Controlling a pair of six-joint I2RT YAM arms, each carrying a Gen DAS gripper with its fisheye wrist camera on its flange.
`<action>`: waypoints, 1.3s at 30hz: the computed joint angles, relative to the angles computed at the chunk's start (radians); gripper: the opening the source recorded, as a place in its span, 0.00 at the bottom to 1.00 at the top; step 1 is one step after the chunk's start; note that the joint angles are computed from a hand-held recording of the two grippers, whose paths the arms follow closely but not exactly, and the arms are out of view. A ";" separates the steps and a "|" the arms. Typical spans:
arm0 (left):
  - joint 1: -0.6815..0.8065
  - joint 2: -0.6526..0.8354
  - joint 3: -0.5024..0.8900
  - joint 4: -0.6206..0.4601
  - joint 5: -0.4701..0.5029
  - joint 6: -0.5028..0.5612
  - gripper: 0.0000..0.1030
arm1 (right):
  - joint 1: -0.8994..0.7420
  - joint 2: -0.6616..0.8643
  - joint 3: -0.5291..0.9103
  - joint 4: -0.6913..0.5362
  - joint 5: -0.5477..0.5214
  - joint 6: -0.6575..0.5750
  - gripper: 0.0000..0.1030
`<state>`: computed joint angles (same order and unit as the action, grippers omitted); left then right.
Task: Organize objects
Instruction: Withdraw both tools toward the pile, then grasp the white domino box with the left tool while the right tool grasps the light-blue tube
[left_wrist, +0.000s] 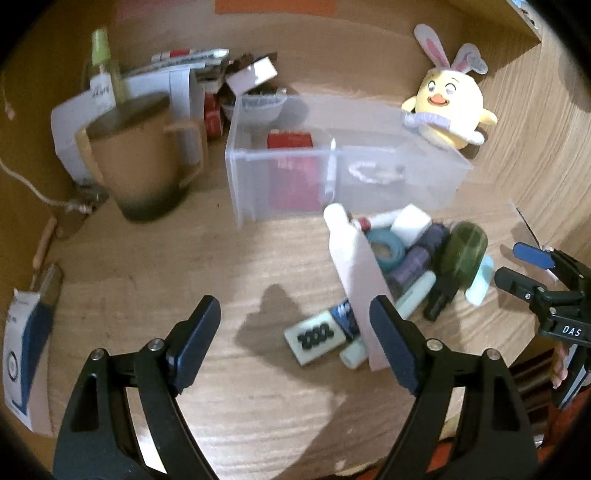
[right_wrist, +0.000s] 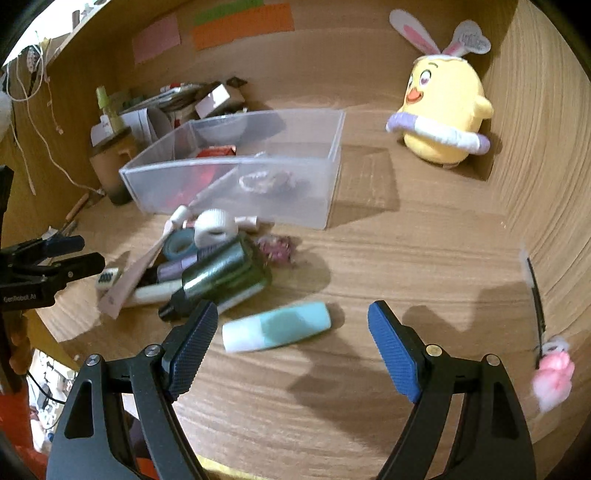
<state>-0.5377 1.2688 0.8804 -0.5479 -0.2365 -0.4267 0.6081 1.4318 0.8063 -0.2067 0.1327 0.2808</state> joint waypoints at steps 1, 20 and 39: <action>0.002 -0.003 -0.010 0.002 0.008 -0.007 0.81 | 0.003 0.006 -0.002 0.001 -0.003 0.002 0.79; 0.048 -0.006 -0.089 0.053 0.045 -0.039 0.65 | 0.015 0.131 0.043 0.012 0.028 -0.014 0.79; 0.046 -0.033 -0.079 0.061 0.010 -0.046 0.40 | -0.015 0.057 0.004 0.049 0.062 0.001 0.69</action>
<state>-0.4917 1.2357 0.8009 -0.4871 -0.2261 -0.4730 0.5932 1.4883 0.8101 -0.1574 0.1944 0.2815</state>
